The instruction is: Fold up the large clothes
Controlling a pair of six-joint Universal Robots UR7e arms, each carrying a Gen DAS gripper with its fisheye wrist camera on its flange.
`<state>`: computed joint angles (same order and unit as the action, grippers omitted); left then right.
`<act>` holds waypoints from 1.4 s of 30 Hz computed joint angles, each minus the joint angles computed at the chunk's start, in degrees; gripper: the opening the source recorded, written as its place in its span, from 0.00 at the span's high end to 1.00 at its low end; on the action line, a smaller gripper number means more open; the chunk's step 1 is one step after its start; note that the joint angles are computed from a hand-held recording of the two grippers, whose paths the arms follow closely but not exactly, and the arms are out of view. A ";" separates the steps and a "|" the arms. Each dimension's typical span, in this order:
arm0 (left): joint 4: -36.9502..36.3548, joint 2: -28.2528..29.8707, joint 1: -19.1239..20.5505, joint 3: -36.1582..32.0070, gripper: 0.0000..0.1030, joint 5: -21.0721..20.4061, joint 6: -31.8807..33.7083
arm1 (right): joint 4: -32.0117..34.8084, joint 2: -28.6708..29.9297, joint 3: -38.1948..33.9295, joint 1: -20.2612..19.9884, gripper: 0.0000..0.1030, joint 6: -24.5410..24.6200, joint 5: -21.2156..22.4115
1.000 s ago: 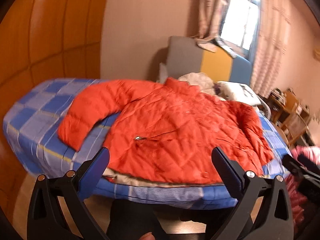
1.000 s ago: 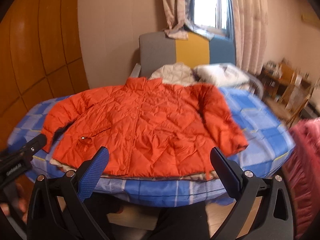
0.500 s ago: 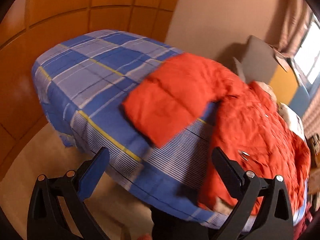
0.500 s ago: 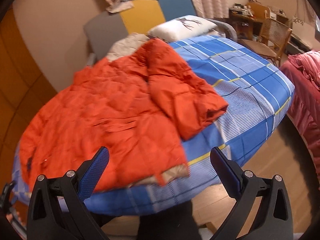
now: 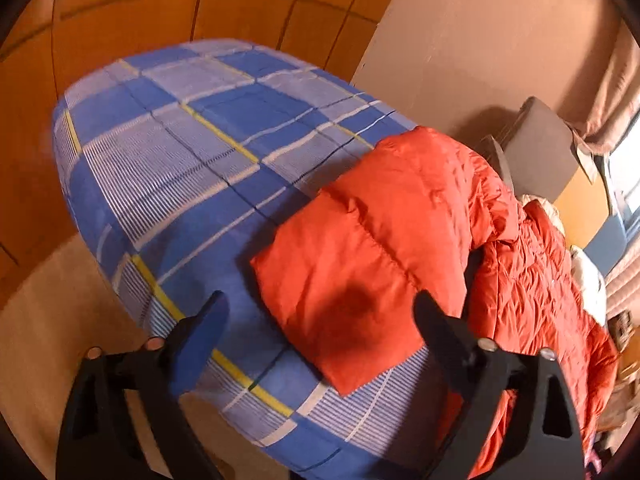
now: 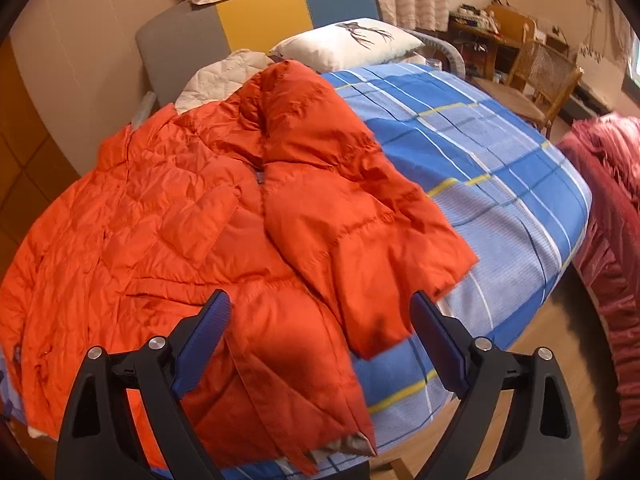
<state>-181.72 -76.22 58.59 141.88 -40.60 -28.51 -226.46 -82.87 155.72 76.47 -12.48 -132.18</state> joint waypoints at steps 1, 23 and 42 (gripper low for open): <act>-1.08 0.69 0.97 -0.43 0.14 -1.00 0.55 | -0.26 1.24 -0.78 0.33 0.12 -0.41 -0.52; -14.86 11.00 2.61 -13.77 0.21 21.17 22.19 | -0.04 0.89 -3.86 -3.02 0.13 0.47 -2.44; -6.15 19.38 -18.37 -4.48 0.21 -4.34 7.56 | 7.66 -8.89 -2.56 -21.77 0.77 0.47 14.30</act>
<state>-187.87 -56.85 40.22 137.40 -44.95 -20.95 -218.80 -91.76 153.16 54.70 -12.01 -117.88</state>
